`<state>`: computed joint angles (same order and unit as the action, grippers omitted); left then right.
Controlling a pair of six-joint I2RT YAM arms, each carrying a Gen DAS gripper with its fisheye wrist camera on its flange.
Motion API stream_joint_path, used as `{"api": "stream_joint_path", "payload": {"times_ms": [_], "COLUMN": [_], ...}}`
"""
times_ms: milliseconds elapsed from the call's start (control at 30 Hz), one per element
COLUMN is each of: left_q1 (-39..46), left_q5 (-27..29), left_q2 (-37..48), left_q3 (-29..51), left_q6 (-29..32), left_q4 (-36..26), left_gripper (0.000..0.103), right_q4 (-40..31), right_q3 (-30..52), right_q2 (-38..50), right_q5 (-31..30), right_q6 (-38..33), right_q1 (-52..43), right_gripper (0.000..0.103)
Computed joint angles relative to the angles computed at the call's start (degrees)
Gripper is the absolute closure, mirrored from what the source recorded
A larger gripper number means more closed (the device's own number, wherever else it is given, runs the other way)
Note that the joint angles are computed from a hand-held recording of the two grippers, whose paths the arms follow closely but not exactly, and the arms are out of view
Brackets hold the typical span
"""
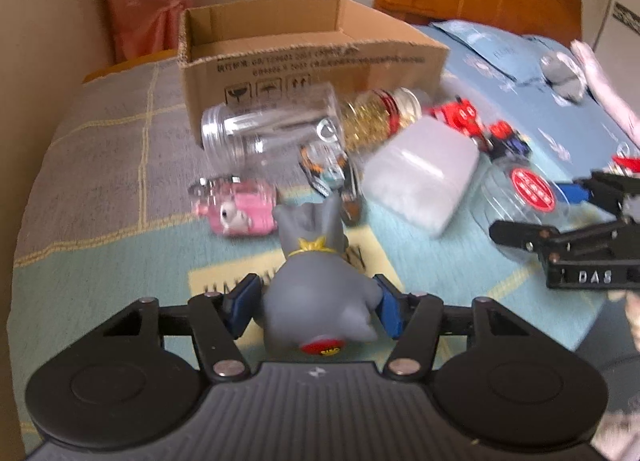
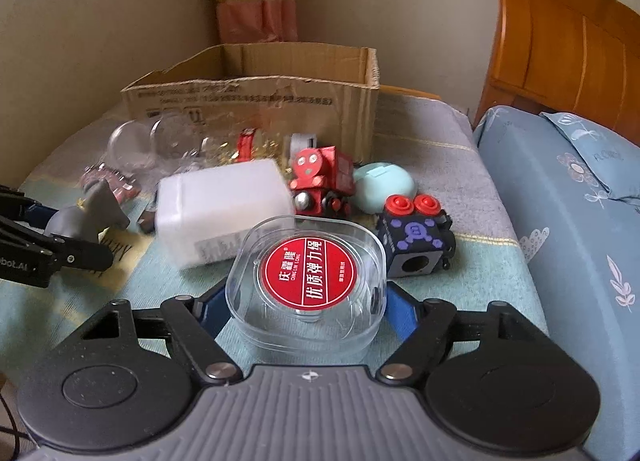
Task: Organize rigid objects
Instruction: 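Grasp the grey dog toy with the left tool while the right tool grasps the clear red-lidded container, then lift the grey dog toy with the left tool while the right tool lifts the container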
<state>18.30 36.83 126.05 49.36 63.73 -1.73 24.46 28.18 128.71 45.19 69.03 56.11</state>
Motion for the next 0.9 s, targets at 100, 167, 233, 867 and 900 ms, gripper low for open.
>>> {"api": "stream_joint_path", "payload": {"times_ms": [100,167,233,867,900], "left_q1": [1.0,0.7,0.1,1.0,1.2], "left_q5": [-0.5,-0.4,-0.3,0.7,1.0], "left_q2": [-0.3,-0.2,-0.1,-3.4,-4.1], "left_q3": [-0.8,-1.4,-1.6,1.1,1.4], "left_q6": [1.3,0.8,-1.0,4.7,5.3], "left_q4": [0.5,1.9,3.2,-7.0,-8.5], "left_gripper": [0.039,0.036,0.034,0.053,0.053], "right_q4": [-0.7,-2.0,-1.8,-5.6,-5.4], "right_q3": [-0.3,0.1,0.1,0.2,-0.5], "right_q2": [-0.8,-1.1,-1.5,-5.6,-6.7], "right_q5": [-1.0,-1.0,-1.0,-4.1,-4.1], "right_q6": [-0.1,0.6,0.6,-5.6,-6.0], "right_q1": [1.6,2.0,1.8,-0.8,-0.6], "right_gripper": [0.021,0.020,0.017,0.022,0.022]}}
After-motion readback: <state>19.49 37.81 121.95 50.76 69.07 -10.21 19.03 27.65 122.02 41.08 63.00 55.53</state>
